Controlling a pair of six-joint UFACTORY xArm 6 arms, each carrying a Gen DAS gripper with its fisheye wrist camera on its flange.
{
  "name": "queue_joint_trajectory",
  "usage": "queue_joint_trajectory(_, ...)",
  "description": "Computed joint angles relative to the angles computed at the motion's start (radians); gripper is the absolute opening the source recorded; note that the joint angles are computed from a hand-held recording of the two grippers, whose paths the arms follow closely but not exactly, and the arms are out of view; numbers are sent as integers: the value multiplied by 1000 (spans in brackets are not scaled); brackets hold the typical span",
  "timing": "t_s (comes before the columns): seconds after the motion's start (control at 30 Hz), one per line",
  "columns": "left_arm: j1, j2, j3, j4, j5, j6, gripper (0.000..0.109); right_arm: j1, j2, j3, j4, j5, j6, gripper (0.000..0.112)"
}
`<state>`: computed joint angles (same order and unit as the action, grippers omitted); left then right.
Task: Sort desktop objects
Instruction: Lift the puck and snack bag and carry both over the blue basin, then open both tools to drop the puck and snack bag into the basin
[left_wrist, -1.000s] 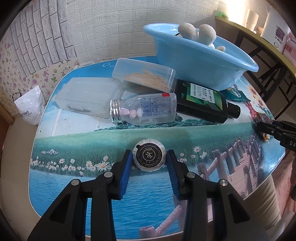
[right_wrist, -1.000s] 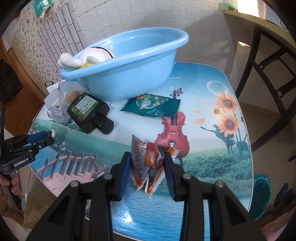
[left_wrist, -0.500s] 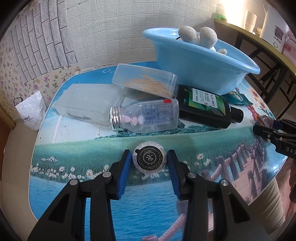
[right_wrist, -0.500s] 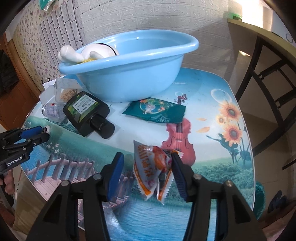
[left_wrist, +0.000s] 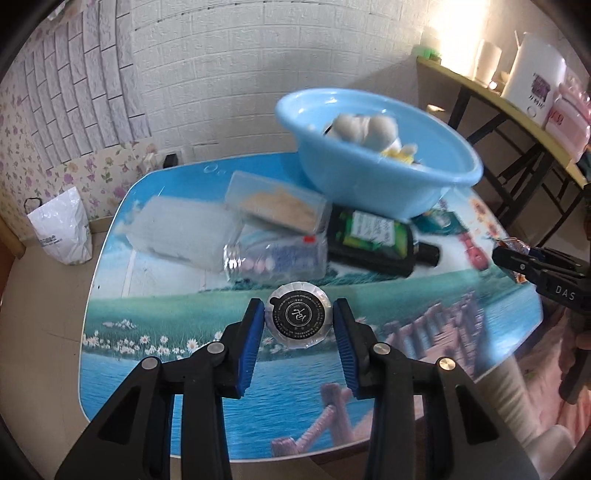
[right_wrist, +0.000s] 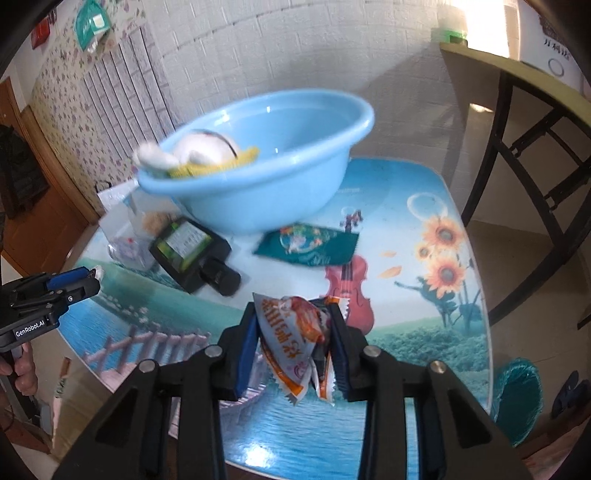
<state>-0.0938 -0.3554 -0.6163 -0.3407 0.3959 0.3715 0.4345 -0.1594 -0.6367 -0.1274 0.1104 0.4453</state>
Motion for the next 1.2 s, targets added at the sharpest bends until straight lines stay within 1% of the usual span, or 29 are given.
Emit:
queue_joint_trajectory(0.1, -4, -13, -38, -27, 37, 10, 37, 0, -35, 1, 58, -3, -45, 35)
queue_joint_trajectory(0.13, -7, -18, -49, -29, 40, 10, 37, 2, -46, 1, 101, -7, -75, 35)
queue_joint_trajectory(0.2, -13, -27, -68, -28, 43, 15, 37, 12, -66, 0, 235, -23, -171, 35)
queue_joint_trajectory(0.23, -18, -32, -81, -30, 46, 22, 37, 13, -72, -6, 260, -27, -189, 35)
queue_joint_trajectory(0.37, -29, -19, -140, -58, 67, 56, 37, 7, -60, -56, 252, -34, -215, 35)
queue_joint_trajectory(0.43, -33, 2, -177, -89, 67, 88, 37, 6, -43, -82, 272, -35, -252, 35)
queue_joint_trajectory(0.6, -61, 107, -283, -136, 44, 135, 37, 14, 47, -189, 348, -31, -371, 35)
queue_joint_trajectory(0.7, -83, 172, -338, -128, 27, 141, 37, 22, 102, -246, 436, -21, -454, 35)
queue_joint_trajectory(0.8, -100, 235, -393, -145, 27, 156, 37, 30, 146, -288, 521, -8, -536, 34)
queue_joint_trajectory(0.97, -118, 334, -491, -152, 25, 174, 37, 17, 205, -343, 543, 17, -572, 35)
queue_joint_trajectory(1.03, -121, 370, -528, -161, 25, 183, 37, 14, 225, -365, 573, 17, -607, 35)
queue_joint_trajectory(1.13, -125, 428, -588, -179, 32, 192, 37, 5, 258, -408, 563, 23, -606, 35)
queue_joint_trajectory(1.2, -130, 472, -634, -149, 34, 170, 37, 0, 281, -437, 572, 26, -622, 34)
